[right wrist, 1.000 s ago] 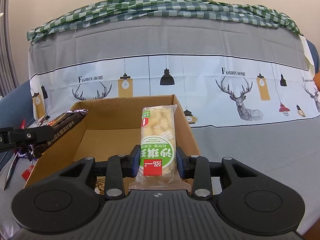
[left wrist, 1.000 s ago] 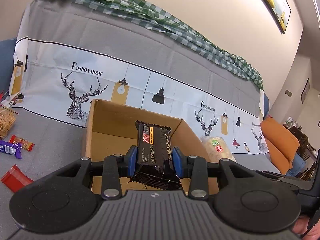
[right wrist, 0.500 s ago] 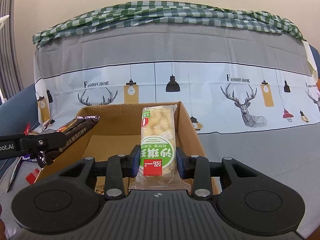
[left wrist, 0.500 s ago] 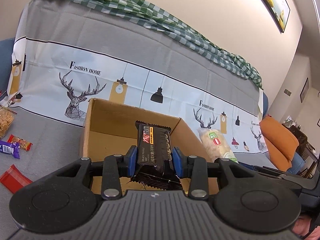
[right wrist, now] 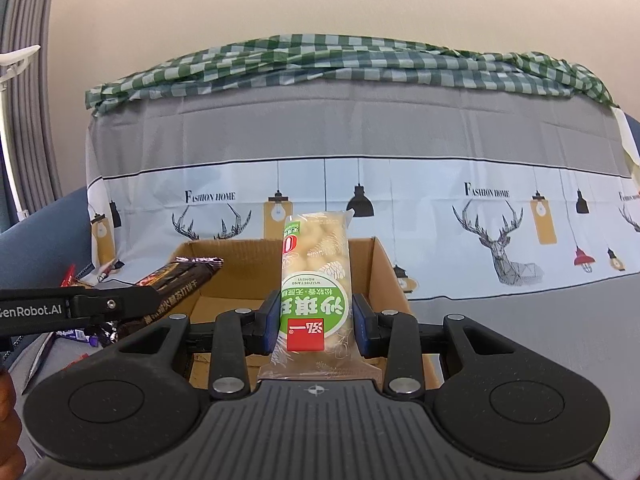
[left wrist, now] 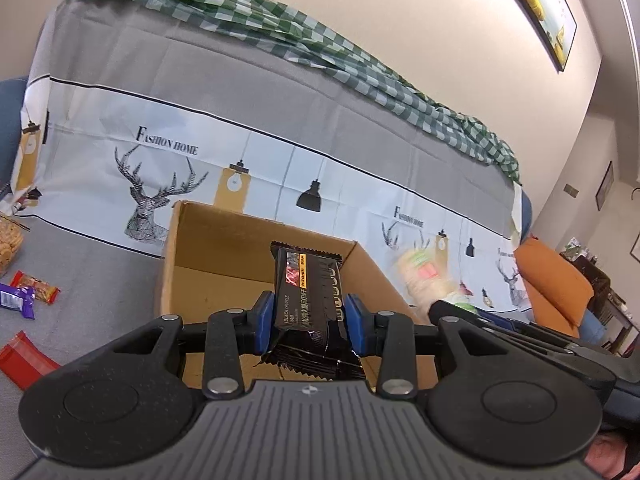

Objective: Organize snacks
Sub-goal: 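Open the left tool over the box while the right tool releases the rice cracker pack, then move the left tool to the clear stick packet while the right tool approaches the red packet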

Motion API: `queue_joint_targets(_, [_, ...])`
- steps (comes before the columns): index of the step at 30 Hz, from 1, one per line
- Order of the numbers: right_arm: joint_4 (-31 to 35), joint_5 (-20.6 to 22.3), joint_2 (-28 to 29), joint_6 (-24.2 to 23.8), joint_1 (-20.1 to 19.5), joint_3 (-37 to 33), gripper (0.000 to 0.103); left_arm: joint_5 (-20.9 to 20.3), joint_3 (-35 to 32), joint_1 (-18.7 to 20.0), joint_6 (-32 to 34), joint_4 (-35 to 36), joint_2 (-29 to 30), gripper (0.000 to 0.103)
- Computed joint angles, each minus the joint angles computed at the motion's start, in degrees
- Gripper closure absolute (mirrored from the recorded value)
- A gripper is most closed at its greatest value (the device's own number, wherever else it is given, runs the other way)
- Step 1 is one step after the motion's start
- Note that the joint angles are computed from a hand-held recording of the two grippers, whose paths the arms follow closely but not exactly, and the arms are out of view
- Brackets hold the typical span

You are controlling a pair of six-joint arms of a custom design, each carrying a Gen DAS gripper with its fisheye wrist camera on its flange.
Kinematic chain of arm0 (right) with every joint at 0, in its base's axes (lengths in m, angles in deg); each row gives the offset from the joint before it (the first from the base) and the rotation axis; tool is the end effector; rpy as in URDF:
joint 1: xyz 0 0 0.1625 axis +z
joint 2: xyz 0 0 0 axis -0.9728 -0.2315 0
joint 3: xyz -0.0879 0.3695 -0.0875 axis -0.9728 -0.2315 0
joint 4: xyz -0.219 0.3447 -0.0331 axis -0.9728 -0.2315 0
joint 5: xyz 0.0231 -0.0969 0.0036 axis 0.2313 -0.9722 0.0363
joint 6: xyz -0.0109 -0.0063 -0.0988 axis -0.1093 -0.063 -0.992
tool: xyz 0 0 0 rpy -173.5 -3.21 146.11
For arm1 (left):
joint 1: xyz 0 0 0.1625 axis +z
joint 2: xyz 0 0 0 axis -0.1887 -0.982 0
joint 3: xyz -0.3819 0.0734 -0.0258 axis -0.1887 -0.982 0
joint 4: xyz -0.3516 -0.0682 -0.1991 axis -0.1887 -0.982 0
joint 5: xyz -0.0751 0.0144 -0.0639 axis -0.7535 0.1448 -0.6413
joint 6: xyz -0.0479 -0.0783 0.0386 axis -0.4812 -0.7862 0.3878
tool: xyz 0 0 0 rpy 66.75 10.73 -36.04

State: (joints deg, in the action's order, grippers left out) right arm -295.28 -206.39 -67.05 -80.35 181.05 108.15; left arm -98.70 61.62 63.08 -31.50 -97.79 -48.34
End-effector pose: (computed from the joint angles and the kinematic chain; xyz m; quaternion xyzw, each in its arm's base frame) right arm 0.2274 -0.5689 0.2687 0.1596 -0.7765 0.5179 0.3216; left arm -0.2894 -0.6506 0.1699 0.2480 0.8771 -0.4079 0.0535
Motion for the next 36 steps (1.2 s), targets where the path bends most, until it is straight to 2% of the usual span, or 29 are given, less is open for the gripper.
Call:
queue_joint_targets(1, [-0.38, 0.10, 0.13, -0.33, 0.07, 0.01, 0.064, -0.29, -0.10, 0.15, -0.66, 0.65, -0.06, 0.058])
queue_joint_targets(2, [-0.82, 0.04, 0.34, -0.84, 0.15, -0.08, 0.060, -0.53, -0.28, 0.30, -1.44, 1.41, -0.12, 0.045])
queue_joint_targets(3, [-0.58, -0.58, 0.65, -1.25, 0.32, -0.38, 0.041, -0.60, -0.40, 0.41, -2.06, 1.70, -0.11, 0.037])
queue_joint_targets(4, [-0.83, -1.49, 1.20, -1.66, 0.61, -0.81, 0.028, -0.29, -0.42, 0.37, -2.45, 1.63, -0.07, 0.036])
queue_joint_targets(13, [-0.89, -2.08, 1.93, -1.89, 0.95, -1.35, 0.027, 2.98, -0.07, -0.29, 0.32, -0.88, 0.77, 0.036])
queue_joint_targets(16, [-0.58, -2.51, 2.50, -1.63, 1.19, -1.79, 0.027, 2.62, 0.70, -0.17, 1.28, -0.91, 0.01, 0.041])
queue_joint_targets(18, [-0.41, -2.47, 2.93, -1.41, 1.37, -2.14, 0.027, 2.83, 1.45, -0.14, 2.20, -0.24, -1.01, 0.054])
queue_joint_targets(19, [-0.50, -2.63, 3.29, -1.27, 1.54, -2.36, 0.027, 3.11, 1.76, -0.12, 2.40, 0.38, -1.56, 0.055])
queue_joint_targets(21, [-0.21, -2.74, 3.85, -0.47, 1.88, -2.73, 0.027, 4.39, 2.45, 0.03, 1.87, 2.31, -3.06, 0.055])
queue_joint_targets(23, [-0.20, -2.80, 4.59, 0.61, 2.33, -3.12, 0.029, 5.66, 2.49, 0.32, 1.70, 5.14, -4.50, 0.063])
queue_joint_targets(26, [1.26, -2.24, 5.54, 3.60, 3.01, -3.59, 0.032, 6.68, 1.48, 1.20, 3.44, 9.96, -6.81, 0.067])
queue_joint_targets(29, [2.34, -0.44, 6.40, 5.01, 3.69, -3.78, 0.046, 7.41, 1.63, 2.63, 7.69, 9.74, -8.94, 0.070])
queue_joint_targets(31, [3.19, 1.72, 6.90, 5.28, 4.08, -3.78, 0.061, 6.82, 2.43, 4.43, 7.42, 9.02, -10.35, 0.070])
queue_joint_targets(32, [3.80, 2.66, 7.20, 5.32, 4.27, -3.91, 0.064, 7.00, 3.27, 5.34, 6.82, 9.02, -11.19, 0.071])
queue_joint_targets(33, [4.35, 3.28, 7.50, 5.38, 4.46, -4.10, 0.069, 9.20, 3.38, 6.03, 5.49, 11.42, -11.79, 0.076])
queue_joint_targets(34, [4.92, 3.86, 7.96, 5.38, 4.65, -4.40, 0.070, 12.03, 3.01, 6.21, 3.93, 13.58, -12.12, 0.079])
queue_joint_targets(36, [6.06, 4.91, 8.91, 5.56, 5.00, -5.02, 0.070, 13.00, 2.85, 7.33, 1.38, 13.89, -13.20, 0.080])
